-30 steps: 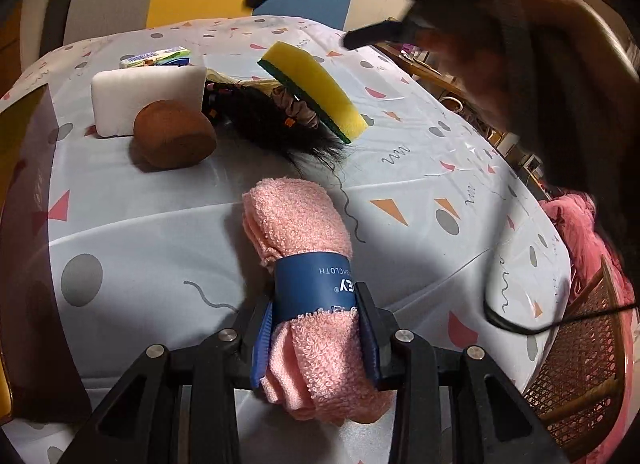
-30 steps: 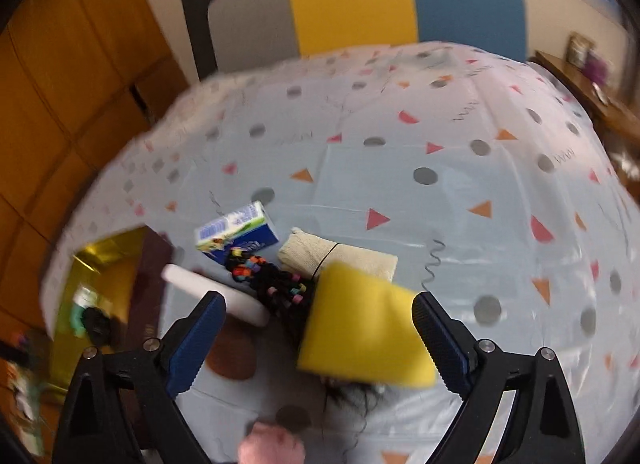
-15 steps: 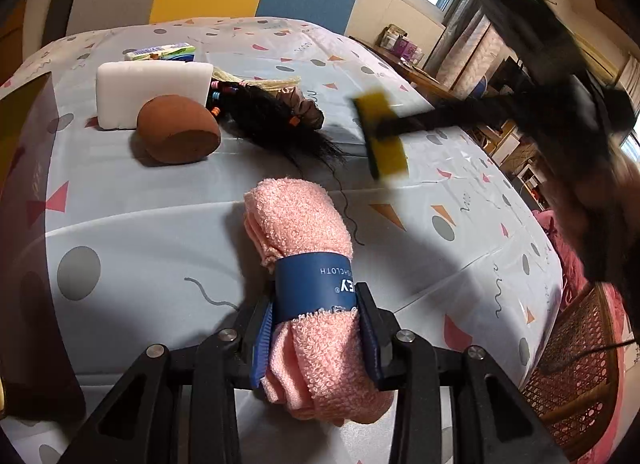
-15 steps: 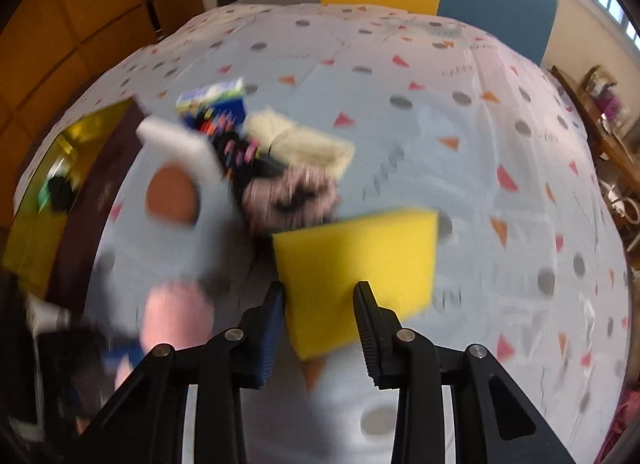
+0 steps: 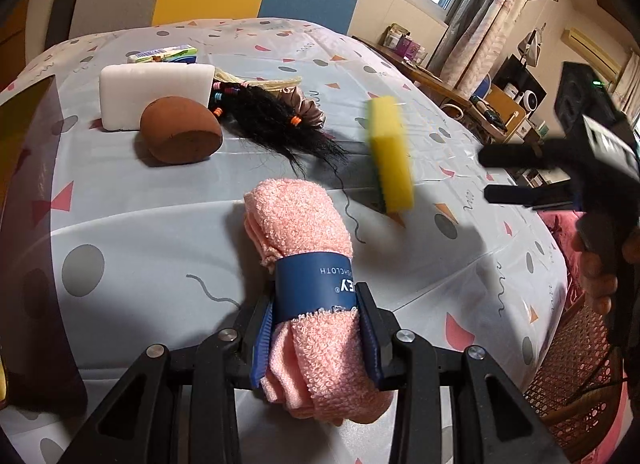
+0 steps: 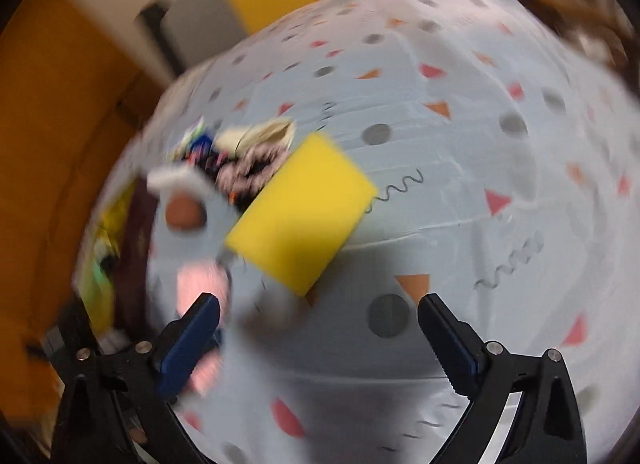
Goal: Organize soft objects
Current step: 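Grasp and lift the yellow sponge with the right tool while the left holds the towel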
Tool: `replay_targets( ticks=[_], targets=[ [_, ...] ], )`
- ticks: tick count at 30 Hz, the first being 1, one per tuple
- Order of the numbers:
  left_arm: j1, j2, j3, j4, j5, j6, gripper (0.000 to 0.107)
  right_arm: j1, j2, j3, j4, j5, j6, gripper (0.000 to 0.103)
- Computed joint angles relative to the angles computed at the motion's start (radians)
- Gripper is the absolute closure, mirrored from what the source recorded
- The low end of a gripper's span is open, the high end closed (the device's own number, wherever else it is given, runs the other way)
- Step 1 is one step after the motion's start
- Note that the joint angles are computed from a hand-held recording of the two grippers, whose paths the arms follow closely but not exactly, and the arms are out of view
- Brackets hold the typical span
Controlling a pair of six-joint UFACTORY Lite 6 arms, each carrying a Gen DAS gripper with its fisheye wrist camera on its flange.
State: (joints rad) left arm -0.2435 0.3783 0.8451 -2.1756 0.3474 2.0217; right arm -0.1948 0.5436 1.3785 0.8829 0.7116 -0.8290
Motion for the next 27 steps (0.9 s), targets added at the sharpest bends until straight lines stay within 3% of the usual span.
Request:
replay_targets(
  ticks=[8,13,19,22,27],
  targets=[
    [0.001,0.009,0.010,0.005,-0.002,-0.009,0.069,0.096,0.100,0.102,0.046,-0.111,0.176,0.003],
    [0.004,0.013,0.010,0.006,0.005,-0.008,0.069,0.231,0.189,0.247,-0.205,-0.208,0.514,0.003],
    [0.016,0.020,0.015,0.034,0.018,-0.032,0.069,0.338,0.362,0.502,-0.616,-0.157,0.928,0.003],
    [0.022,0.021,0.016,0.047,0.024,-0.042,0.069,0.350,0.392,0.525,-0.694,-0.119,0.941,0.030],
    [0.029,0.024,0.015,0.052,0.033,-0.042,0.069,0.299,0.217,0.287,-0.646,-0.182,0.761,0.033]
  ],
)
